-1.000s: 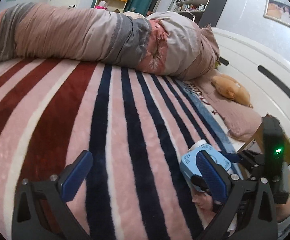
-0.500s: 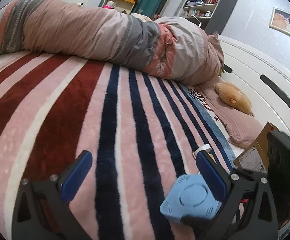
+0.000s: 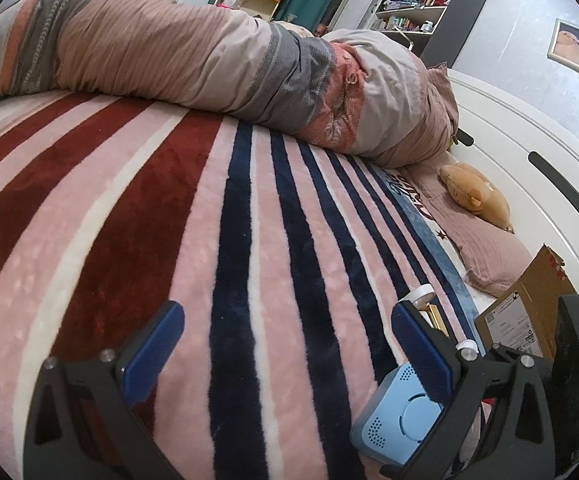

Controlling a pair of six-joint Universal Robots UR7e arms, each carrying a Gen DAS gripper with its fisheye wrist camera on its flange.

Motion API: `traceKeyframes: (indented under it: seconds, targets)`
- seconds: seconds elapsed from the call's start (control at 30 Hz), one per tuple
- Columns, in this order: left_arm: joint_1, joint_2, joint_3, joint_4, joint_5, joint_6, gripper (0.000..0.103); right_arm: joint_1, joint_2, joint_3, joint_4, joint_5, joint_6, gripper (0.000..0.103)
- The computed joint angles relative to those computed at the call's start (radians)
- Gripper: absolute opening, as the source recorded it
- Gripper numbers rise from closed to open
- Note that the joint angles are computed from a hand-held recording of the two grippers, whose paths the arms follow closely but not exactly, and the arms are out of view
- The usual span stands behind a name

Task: Organize rigid objects
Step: 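Carry the blue device into the cardboard box and open the right tool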

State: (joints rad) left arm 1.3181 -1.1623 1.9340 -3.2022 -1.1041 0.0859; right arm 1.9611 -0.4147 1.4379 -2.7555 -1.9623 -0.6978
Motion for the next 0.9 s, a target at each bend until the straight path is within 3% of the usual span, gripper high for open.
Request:
traceKeyframes:
  seconds: [0.07,0.17,0.23,0.37,0.53,0.6,0.67,0.8,0.9]
  targets:
    - [-0.001,0.0,-0.001,0.01,0.003,-0.004,0.103,0.003,0.013,-0.008,0.002,-0.018,-0.007,0.089]
    - [-0.009,-0.002,-0.001,0.038,0.027,-0.017,0.102,0.005,0.025,0.003,-0.053,-0.055,-0.031,0.08]
    - [-0.015,-0.01,0.007,0.046,0.019,-0.023,0.102,-0.002,0.01,0.018,-0.074,-0.026,-0.023,0.079]
    - [-0.035,-0.05,0.025,0.08,-0.126,0.002,0.102,-0.006,-0.068,0.094,-0.18,0.088,-0.034,0.079]
    - [-0.126,-0.081,0.012,0.16,-0.268,0.029,0.1,-0.009,-0.191,0.219,-0.364,0.224,-0.071,0.079]
    - [-0.184,-0.073,-0.014,0.214,-0.29,0.045,0.082,-0.019,-0.243,0.271,-0.437,0.28,-0.079,0.079]
    - [-0.225,-0.056,-0.052,0.276,-0.32,0.039,0.07,-0.037,-0.303,0.329,-0.53,0.336,-0.077,0.079]
    - [-0.301,0.0,-0.121,0.331,-0.333,0.062,0.047,-0.072,-0.395,0.41,-0.648,0.368,-0.055,0.079]
    - [-0.35,0.072,-0.193,0.392,-0.315,0.083,0.047,-0.108,-0.443,0.441,-0.694,0.378,-0.039,0.079]
